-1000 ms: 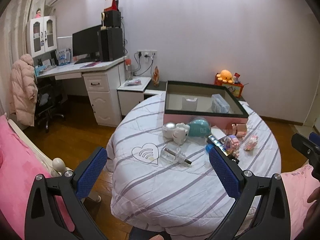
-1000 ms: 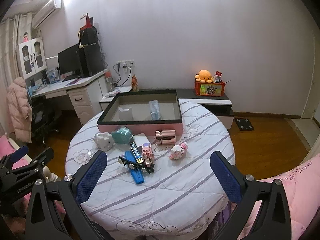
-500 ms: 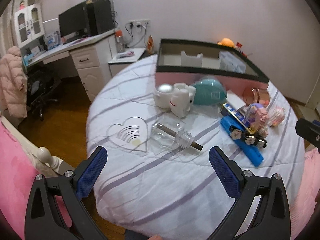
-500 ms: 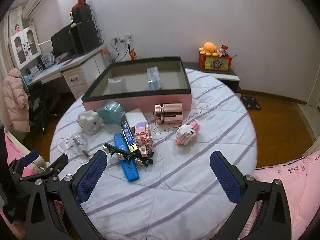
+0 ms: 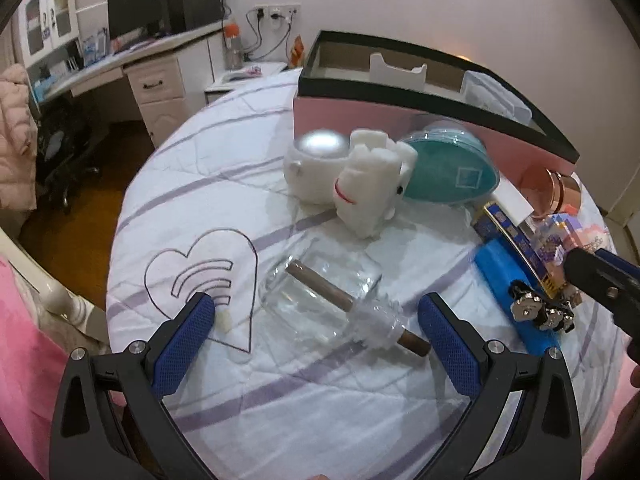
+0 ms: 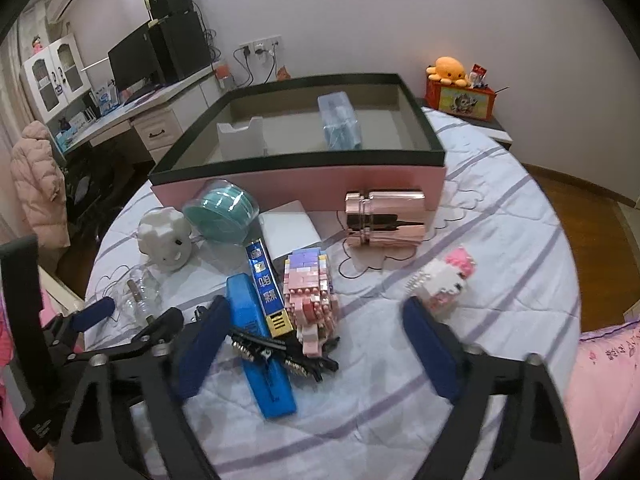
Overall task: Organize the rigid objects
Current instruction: 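Grasp the glass bottle with the left tool while the right tool grasps the pink block figure, then lower the glass bottle and block figure into the pink box and release both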
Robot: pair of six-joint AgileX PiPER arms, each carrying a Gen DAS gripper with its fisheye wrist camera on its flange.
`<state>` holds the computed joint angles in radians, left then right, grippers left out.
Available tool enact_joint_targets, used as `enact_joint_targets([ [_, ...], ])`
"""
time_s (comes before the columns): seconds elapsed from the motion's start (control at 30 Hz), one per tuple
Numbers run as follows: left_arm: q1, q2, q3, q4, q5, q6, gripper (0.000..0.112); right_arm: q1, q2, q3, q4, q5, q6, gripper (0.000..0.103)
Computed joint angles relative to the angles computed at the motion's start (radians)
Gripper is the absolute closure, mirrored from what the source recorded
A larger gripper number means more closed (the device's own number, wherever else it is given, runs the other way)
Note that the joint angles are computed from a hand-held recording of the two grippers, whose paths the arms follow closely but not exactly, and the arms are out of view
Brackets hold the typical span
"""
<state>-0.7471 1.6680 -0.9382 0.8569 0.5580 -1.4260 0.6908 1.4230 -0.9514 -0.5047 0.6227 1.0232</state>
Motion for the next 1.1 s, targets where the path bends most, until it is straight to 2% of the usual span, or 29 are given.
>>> enact_joint_targets([
  [0.03,0.003,0.0,0.001,0.0,-0.005,0.0,0.01,-0.011,0.017,-0.003,0.016,-0.012,-0.019,0.031],
  [0.1,0.013,-0.005,0.006,0.008,-0.02,-0.005,0.013,-0.028,0.038,-0.003,0.045,-0.032,-0.052,0.043],
  [0.17,0.017,-0.014,0.017,0.035,-0.029,-0.018,0.022,-0.049,0.051,0.008,0.078,-0.07,-0.085,0.052],
  [0.23,0.023,-0.019,0.022,0.054,-0.028,-0.023,0.045,-0.057,0.038,0.03,0.083,-0.111,-0.089,0.062],
  [0.27,0.03,-0.028,0.03,0.057,-0.037,-0.022,0.05,-0.051,0.037,0.03,0.062,-0.105,-0.071,0.069],
  [0.33,0.046,-0.05,0.05,0.051,-0.052,-0.013,0.068,-0.055,0.029,0.036,0.07,-0.112,-0.081,0.07],
  [0.4,0.072,-0.073,0.07,0.033,-0.079,0.009,0.076,-0.068,0.021,0.048,0.094,-0.128,-0.102,0.071],
  [0.47,0.095,-0.095,0.091,0.007,-0.115,0.034,0.076,-0.075,0.01,0.057,0.102,-0.136,-0.107,0.071],
  [0.73,0.088,-0.133,0.125,0.033,-0.138,0.002,0.077,-0.065,-0.037,0.07,0.077,-0.117,-0.079,0.071],
  [0.97,0.074,-0.167,0.127,0.043,-0.13,0.002,0.077,-0.058,-0.077,0.075,0.05,-0.091,-0.052,0.072],
  [1.1,0.054,-0.201,0.124,0.05,-0.099,0.005,0.077,-0.059,-0.101,0.078,0.043,-0.084,-0.048,0.072],
])
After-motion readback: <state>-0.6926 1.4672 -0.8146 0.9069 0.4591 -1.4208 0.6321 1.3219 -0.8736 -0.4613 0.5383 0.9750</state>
